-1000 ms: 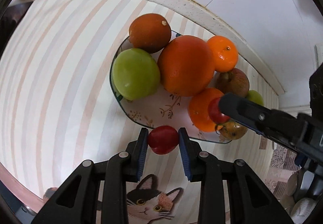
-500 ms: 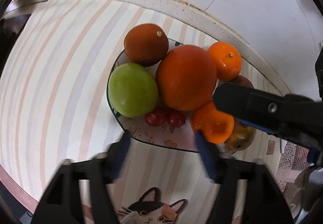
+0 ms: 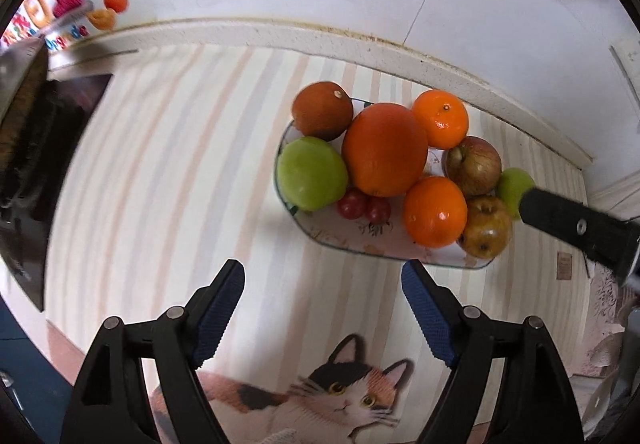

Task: Organize fruits

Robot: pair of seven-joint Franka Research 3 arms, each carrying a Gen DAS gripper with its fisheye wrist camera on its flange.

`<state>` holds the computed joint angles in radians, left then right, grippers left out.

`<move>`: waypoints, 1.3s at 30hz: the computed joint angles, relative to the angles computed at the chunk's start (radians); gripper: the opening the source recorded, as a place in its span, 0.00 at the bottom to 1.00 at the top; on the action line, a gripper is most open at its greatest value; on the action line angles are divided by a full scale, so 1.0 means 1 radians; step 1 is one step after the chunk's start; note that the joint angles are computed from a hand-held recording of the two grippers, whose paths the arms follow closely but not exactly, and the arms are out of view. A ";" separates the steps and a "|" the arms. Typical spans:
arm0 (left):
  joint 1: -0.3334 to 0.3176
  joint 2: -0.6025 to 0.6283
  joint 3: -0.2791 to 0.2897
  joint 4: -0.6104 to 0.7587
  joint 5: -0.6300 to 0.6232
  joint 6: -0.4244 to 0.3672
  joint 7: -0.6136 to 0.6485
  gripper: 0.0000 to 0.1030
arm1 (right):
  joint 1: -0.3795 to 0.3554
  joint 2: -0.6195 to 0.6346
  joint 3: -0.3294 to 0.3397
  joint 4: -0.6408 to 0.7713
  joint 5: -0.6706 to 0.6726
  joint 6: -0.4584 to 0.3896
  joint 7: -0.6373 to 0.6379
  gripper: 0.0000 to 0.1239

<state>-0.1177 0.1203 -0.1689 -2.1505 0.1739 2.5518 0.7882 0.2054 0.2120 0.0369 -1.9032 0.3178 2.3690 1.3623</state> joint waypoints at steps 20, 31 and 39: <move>-0.058 -0.435 -0.059 -0.243 0.222 -0.035 -0.120 0.78 | -0.010 -0.662 0.038 -0.622 -0.140 0.311 0.147 0.77; -0.105 -0.644 -0.102 -0.320 0.201 -0.108 -0.154 0.78 | -0.014 -0.998 0.036 -0.780 -0.118 0.274 0.109 0.79; -0.146 -0.774 -0.171 -0.336 0.210 -0.206 -0.248 0.78 | 0.000 -1.253 -0.005 -0.844 -0.084 0.162 0.008 0.81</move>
